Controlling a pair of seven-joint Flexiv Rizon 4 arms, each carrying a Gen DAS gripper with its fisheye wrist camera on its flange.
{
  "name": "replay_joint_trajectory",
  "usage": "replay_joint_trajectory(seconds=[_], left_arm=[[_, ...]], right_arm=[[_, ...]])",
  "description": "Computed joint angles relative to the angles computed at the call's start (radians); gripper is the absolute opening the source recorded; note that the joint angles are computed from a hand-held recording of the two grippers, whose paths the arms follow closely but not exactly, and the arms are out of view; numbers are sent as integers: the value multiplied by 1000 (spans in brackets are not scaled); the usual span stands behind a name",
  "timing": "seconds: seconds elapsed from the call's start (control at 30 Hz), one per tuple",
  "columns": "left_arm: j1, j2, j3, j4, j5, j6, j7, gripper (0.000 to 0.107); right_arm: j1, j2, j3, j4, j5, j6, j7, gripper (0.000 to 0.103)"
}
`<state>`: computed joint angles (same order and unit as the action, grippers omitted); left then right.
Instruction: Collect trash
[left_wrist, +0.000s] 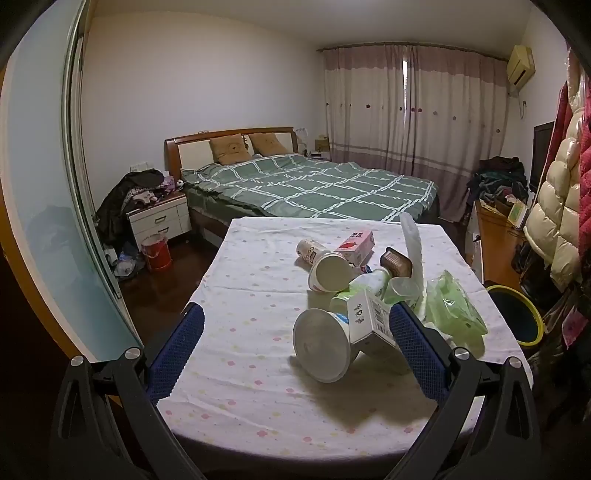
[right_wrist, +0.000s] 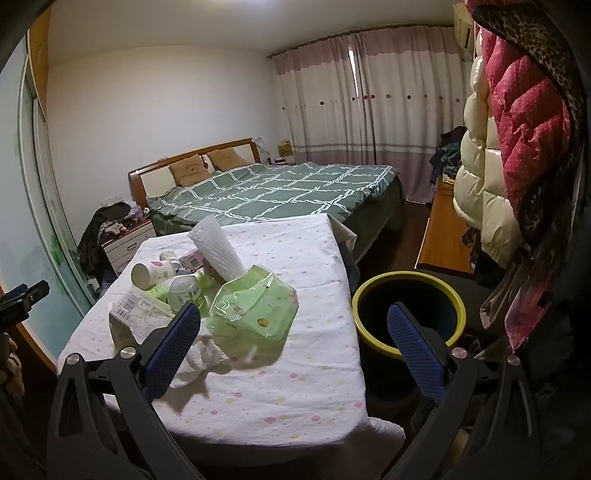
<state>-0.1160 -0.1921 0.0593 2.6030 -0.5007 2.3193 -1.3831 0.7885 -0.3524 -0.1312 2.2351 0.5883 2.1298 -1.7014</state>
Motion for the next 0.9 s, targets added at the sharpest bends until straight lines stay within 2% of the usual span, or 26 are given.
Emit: replay_joint_trajectory(seconds=[0.9], left_arm=[[-14, -6, -1, -9, -22, -15, 24, 99]], right_arm=[[-25, -17, 19, -4, -20, 13, 13, 97]])
